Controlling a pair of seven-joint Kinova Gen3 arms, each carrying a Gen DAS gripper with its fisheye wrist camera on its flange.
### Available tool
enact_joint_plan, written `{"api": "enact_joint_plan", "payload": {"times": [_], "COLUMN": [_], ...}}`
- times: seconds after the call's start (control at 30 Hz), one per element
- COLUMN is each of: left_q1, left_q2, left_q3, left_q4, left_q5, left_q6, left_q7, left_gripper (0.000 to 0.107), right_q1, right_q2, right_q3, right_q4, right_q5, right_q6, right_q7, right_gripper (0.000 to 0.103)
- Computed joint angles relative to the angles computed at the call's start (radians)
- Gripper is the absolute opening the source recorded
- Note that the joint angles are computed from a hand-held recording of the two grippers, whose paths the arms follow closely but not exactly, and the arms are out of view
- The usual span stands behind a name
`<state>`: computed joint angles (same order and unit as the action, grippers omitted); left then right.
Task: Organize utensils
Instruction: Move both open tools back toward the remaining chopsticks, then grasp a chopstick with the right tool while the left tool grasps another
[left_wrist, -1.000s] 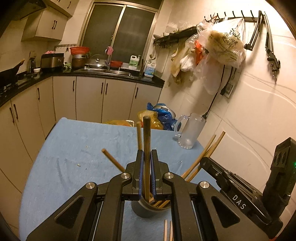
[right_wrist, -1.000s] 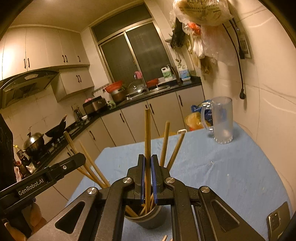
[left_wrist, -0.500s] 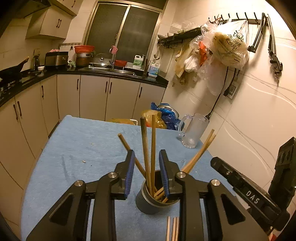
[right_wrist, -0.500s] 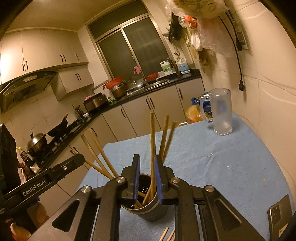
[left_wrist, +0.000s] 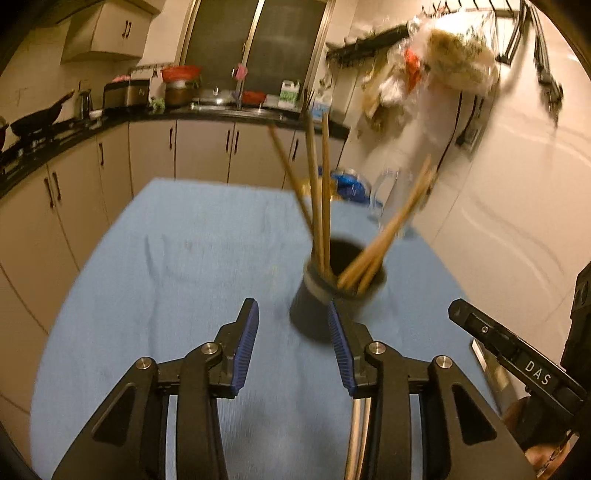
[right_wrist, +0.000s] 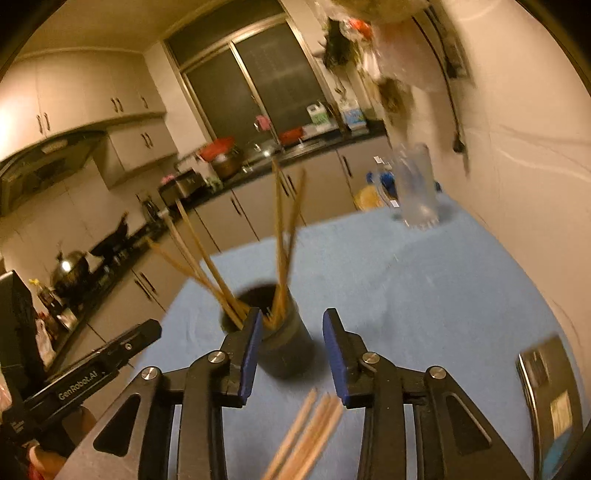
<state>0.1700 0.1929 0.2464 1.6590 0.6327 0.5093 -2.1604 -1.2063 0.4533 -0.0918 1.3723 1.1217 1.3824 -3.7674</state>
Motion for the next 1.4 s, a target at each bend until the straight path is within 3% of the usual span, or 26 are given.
{"api": "enact_joint_plan", "payload": {"times": [0.23, 0.47, 0.97, 1.23, 1.4], "left_q1": [-0.010, 0.012, -0.013, -0.032, -0.040], "left_q2": [-0.044, -0.036, 0.011, 0.004, 0.004], "left_q3": [0.012, 0.006, -0.001, 0.010, 0.008], "left_q4": [0.182, 0.246, 0.187, 0.200, 0.198], "left_q5": [0.059, 0.032, -0.017, 0.027, 0.047], "left_q6": [-0.088, -0.130, -0.042, -0.046, -0.033], "left_q7": [-0.132, -0.136, -0.032, -0.080, -0.108], "left_gripper": [0.038, 0.038, 0.040, 0.040, 0.040], "right_q1": [-0.023, -0.028, -0.024, 0.038, 0.051], "right_q2": [0.021, 0.049, 0.075, 0.087, 0.124], "right_q3": [-0.023, -0.021, 0.013, 0.006, 0.028], "right_q4": [0.066, 0.065, 0.035, -0.026, -0.108], "right_q5": [-0.088, -0.129, -0.191, -0.278, -0.349], "right_q6": [-0.039, -0.068, -0.109, -0.155, -0.120], "right_q7": [-0.147, -0.156, -0.104, 0.068, 0.201], "right_gripper": [0.037, 0.037, 0.033, 0.022, 0.016]}}
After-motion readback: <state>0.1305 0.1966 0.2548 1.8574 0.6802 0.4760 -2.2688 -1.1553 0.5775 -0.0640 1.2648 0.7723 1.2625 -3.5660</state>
